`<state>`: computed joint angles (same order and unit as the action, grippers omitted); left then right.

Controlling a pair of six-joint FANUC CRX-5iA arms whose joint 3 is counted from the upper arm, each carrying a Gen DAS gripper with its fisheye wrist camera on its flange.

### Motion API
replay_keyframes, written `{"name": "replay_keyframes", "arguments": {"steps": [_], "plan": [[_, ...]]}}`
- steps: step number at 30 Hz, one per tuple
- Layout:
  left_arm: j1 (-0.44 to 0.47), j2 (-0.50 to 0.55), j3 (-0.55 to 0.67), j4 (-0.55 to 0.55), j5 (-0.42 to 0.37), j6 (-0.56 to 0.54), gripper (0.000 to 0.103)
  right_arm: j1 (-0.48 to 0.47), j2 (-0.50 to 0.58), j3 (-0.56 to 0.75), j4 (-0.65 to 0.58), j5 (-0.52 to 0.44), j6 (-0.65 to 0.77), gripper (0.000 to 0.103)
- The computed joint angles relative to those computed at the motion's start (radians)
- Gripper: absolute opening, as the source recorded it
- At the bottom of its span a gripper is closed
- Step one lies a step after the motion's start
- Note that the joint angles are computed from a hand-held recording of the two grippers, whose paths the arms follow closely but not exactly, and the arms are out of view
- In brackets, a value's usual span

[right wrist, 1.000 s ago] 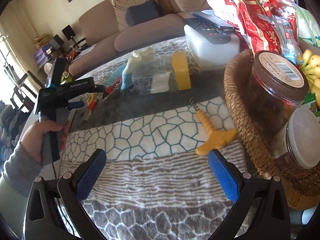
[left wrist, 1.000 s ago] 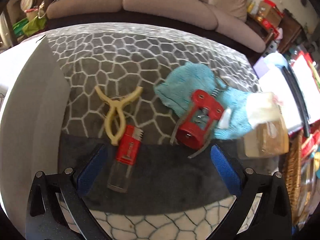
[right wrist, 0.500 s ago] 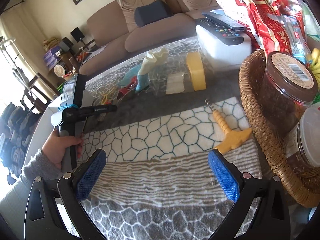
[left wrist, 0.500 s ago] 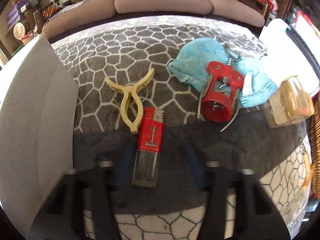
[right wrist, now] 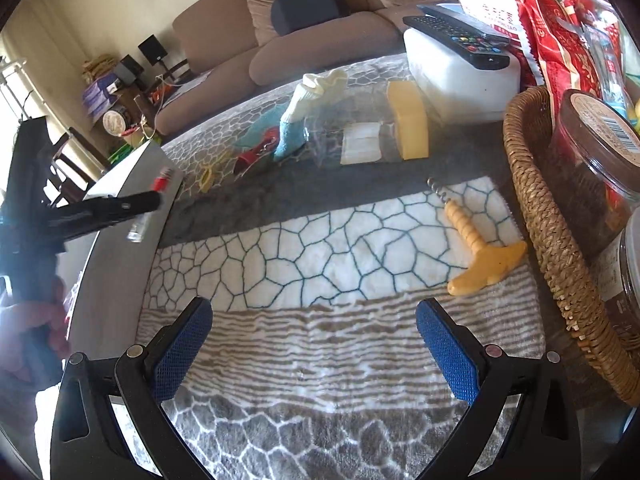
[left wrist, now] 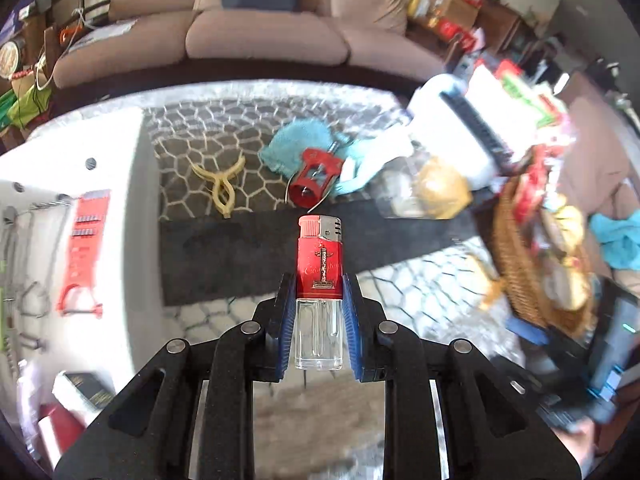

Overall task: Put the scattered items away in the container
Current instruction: 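Grasp the red lighter with the left gripper and lift, then carry the lighter over the white box and open the left gripper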

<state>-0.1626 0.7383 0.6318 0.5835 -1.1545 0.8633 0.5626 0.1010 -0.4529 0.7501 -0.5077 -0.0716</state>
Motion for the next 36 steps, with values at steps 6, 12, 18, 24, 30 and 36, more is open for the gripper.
{"name": "replay_keyframes", "arguments": {"steps": [6, 12, 18, 24, 30, 36], "plan": [[0.163, -0.156, -0.209, 0.076, -0.03, -0.116, 0.021, 0.041, 0.039, 0.068, -0.05, -0.019, 0.075, 0.103], [0.234, -0.23, -0.375, 0.092, 0.043, -0.159, 0.021, 0.074, 0.075, 0.129, -0.052, -0.047, 0.094, 0.103], [0.219, -0.277, -0.525, 0.157, 0.196, -0.246, 0.021, 0.106, 0.111, 0.193, -0.099, -0.112, 0.169, 0.103], [0.212, -0.272, -0.555, 0.112, 0.236, -0.215, 0.022, 0.102, 0.1, 0.183, -0.085, -0.102, 0.142, 0.103], [0.218, -0.299, -0.583, 0.089, 0.251, -0.192, 0.046, 0.104, 0.104, 0.192, -0.102, -0.087, 0.171, 0.103], [0.247, -0.373, -0.664, 0.2, 0.271, -0.264, 0.072, 0.109, 0.068, 0.163, -0.07, 0.037, 0.154, 0.103]]}}
